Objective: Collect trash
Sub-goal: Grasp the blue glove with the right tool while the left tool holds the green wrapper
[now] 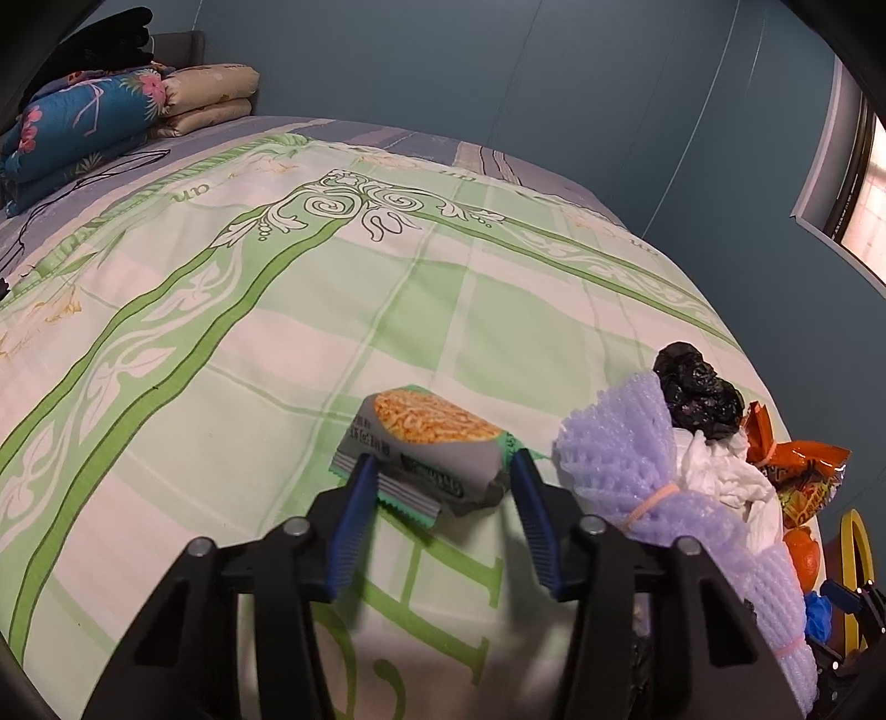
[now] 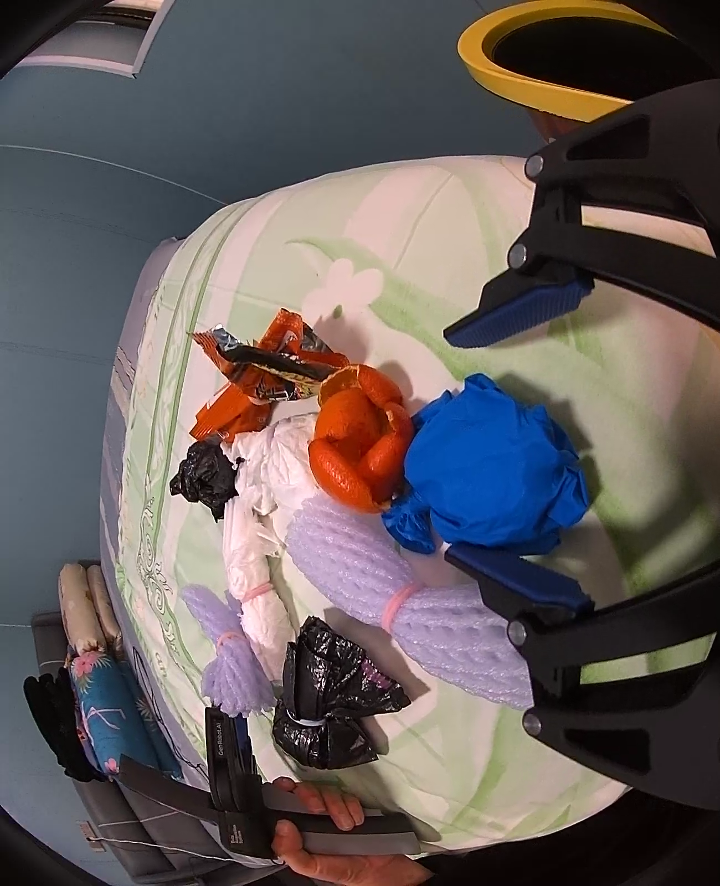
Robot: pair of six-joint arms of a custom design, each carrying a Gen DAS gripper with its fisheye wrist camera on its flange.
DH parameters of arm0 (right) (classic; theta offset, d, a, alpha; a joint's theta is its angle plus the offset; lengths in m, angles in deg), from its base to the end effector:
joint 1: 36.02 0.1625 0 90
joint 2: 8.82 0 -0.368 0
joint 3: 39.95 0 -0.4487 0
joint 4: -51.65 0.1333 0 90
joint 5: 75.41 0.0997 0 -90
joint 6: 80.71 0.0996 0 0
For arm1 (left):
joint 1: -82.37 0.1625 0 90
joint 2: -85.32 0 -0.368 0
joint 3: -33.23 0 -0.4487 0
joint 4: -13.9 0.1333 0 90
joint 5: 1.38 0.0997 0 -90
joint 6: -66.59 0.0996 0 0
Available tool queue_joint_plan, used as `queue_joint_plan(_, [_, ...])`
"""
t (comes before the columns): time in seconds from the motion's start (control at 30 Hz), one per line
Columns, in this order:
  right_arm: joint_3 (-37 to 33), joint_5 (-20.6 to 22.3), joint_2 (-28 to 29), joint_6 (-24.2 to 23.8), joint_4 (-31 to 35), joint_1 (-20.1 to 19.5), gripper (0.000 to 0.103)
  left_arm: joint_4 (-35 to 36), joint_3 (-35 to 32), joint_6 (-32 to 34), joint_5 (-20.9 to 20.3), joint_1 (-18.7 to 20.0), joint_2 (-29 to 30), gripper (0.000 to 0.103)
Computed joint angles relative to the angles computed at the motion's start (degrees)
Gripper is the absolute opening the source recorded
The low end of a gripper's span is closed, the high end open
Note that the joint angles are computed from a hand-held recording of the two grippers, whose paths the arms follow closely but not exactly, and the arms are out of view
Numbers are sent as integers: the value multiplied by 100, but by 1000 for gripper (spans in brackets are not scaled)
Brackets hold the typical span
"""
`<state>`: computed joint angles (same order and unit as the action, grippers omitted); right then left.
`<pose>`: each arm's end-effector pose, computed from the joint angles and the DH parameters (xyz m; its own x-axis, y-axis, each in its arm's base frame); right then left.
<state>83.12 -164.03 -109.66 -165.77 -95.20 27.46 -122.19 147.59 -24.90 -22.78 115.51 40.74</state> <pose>-0.0950 -0.4943 0.3289 -0.4436 -0.6962 0.5643 -0.8656 0.4959 -0.0687 -0.2900 -0.4593 -0.0736 -0.7695 -0.5137 -0.3795 0.0938 0.4968 -0.8628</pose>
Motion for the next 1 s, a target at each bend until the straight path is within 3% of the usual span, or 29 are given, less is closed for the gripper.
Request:
queue_joint_plan(0.13, [3,-87,-20,-83,108,42,42,-16,4,-16,-20,-59,2,36])
queue_joint_plan(0.37, [32,-79,-146,-135,252,69,26,90,0,-99,-46,-141,-32,24])
queue_joint_plan(0.53, [-28,115,-307,-73,527,63,24,98,54,-221,-42,-214,-89,23])
queue_joint_plan(1.0, [-335,1202,-1061,9,1953,-85,24,590,111,-774,111,-627,-280,20])
